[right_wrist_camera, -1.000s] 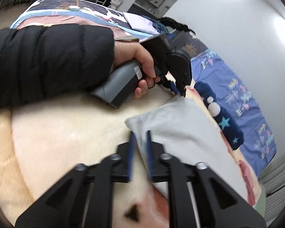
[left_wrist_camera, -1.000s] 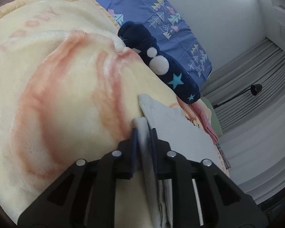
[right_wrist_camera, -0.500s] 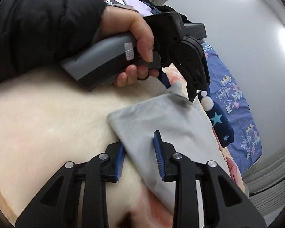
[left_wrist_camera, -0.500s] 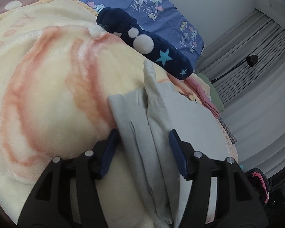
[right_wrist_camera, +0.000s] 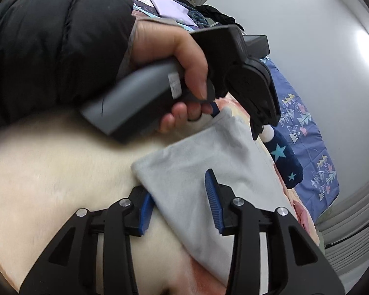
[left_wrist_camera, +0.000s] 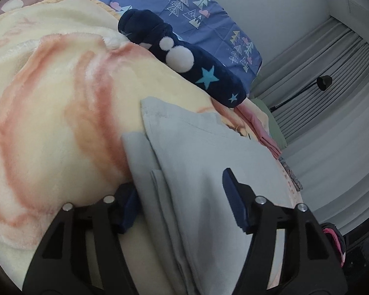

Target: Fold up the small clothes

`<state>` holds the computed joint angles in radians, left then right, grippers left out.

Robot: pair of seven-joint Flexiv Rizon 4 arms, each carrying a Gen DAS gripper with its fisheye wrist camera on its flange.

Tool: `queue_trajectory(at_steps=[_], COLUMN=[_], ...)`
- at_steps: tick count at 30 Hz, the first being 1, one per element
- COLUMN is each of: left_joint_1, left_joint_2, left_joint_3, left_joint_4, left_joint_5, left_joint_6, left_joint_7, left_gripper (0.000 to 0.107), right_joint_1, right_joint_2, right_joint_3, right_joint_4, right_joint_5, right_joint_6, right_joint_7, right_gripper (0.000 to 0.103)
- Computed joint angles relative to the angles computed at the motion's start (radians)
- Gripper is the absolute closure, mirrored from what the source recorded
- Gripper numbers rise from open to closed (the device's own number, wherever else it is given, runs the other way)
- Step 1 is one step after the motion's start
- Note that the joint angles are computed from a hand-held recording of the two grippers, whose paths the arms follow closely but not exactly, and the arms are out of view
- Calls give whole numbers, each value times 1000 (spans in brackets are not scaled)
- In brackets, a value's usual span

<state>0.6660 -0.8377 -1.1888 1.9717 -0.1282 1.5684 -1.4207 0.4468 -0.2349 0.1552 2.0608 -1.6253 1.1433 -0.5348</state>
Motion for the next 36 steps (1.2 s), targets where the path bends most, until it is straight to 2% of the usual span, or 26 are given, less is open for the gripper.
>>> queue_trajectory(at_steps=[1,2,3,4,8,12,14,15,16,17,18,21,26,30,32,36], left_joint_1=[-2,-5,-4,4,11,5,-26,-44,-66,-88,-105,-101,-144,-230,-289,-440], left_joint_2=[-8,-14,-23,-43,-49,-60,-29,-13,12,39,61,70,138,213,248,300], left_joint_3=[3,9,11,1,-6,-13,23,43,71,100,123,104,117,192,254,423], left_joint_4=[-2,-2,-3,-1,-3,-19,-41,-51,-62,-69,-74,-71,-103,-145,-169,-234], left_joint_5=[-8,-15,-19,-18,20,20,3,-11,-26,-44,-62,-95,-136,-176,-195,-206], left_joint_6=[9,17,26,33,21,-13,-42,-52,-58,-61,-67,-46,-61,-97,-121,-169], left_joint_7=[-10,-24,-38,-46,-51,-26,-20,-15,-14,-19,-23,7,44,62,58,23], left_gripper=[68,75,87,88,88,73,72,72,75,82,94,97,97,97,97,96], right_joint_1=[2,4,6,7,2,21,28,29,28,31,19,-43,-133,-197,-229,-304], right_joint_2=[-4,-8,-9,-6,22,1,-15,-25,-31,-26,-10,47,114,150,156,178], right_joint_3=[0,-1,-1,0,0,10,5,3,0,-3,-11,-27,-29,-41,-43,-56], right_joint_4=[-5,-10,-13,-11,6,1,-14,-23,-30,-30,-22,0,33,40,45,54], right_joint_5=[3,10,22,28,-3,83,97,114,139,145,124,52,100,19,17,-37], right_joint_6=[-5,-11,-14,-17,-38,-82,-75,-63,-52,-51,-18,115,269,340,387,487], right_joint_7=[4,8,7,10,68,7,2,-2,-11,2,44,183,278,407,437,544], right_gripper=[63,63,63,64,66,66,66,73,89,96,100,101,101,101,101,101])
